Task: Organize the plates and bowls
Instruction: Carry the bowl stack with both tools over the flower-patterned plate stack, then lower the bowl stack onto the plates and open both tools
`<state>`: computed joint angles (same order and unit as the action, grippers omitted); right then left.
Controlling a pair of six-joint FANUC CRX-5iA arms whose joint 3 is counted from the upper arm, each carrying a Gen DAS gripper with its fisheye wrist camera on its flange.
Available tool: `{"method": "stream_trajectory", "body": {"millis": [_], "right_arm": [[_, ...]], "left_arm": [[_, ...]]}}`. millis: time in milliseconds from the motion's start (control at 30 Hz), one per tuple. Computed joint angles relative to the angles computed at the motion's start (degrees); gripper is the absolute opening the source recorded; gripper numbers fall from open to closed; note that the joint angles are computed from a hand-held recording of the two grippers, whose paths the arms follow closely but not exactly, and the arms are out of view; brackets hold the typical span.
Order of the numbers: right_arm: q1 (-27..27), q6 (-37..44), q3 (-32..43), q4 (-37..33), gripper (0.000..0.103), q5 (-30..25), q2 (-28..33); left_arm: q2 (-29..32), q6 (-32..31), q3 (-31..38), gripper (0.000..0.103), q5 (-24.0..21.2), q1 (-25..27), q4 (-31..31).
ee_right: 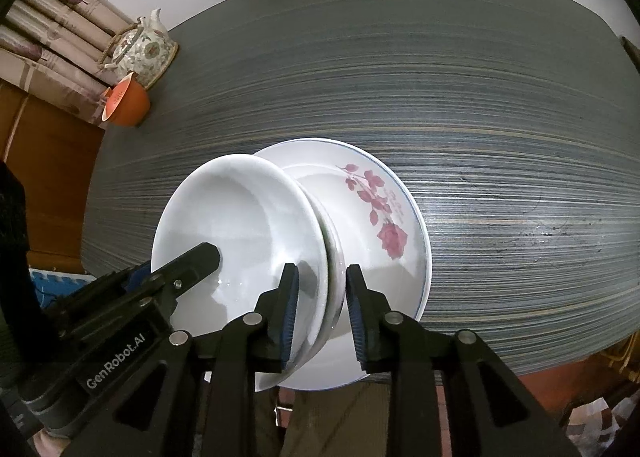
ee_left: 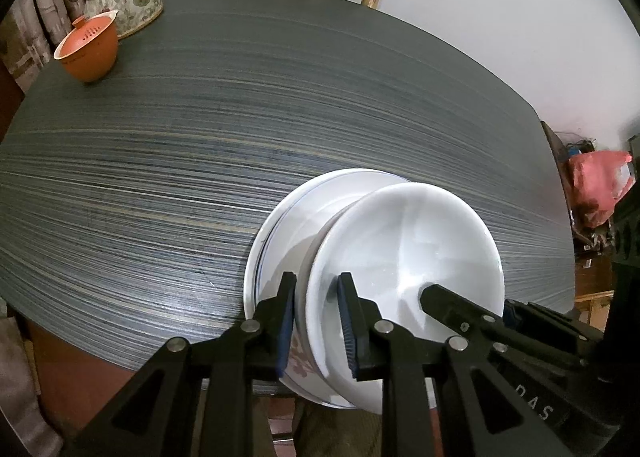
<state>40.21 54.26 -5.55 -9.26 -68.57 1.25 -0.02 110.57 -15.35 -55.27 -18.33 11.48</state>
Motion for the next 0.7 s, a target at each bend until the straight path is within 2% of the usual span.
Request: {"method": "stream_trajectory", "body": {"millis": [367, 500, 700], "right_arm": [[0.6, -0.51, 0.05, 0.4, 0.032, 0.21, 0.13], [0.48, -0.48, -0.22, 0.1, 0.036, 0.52, -0.18], [1.13, -1.84, -0.66, 1.19, 0.041, 0.95, -0.7]], "left_arm": [[-0.12, 0.9, 0.23, 0.021, 0.28, -0.96, -1.42], [-0.27, 2.71, 1.57, 0.021, 0.21, -2.2, -4.89], [-0.96, 2.29, 0.72, 0.022, 0.89, -1.68, -4.18]]}}
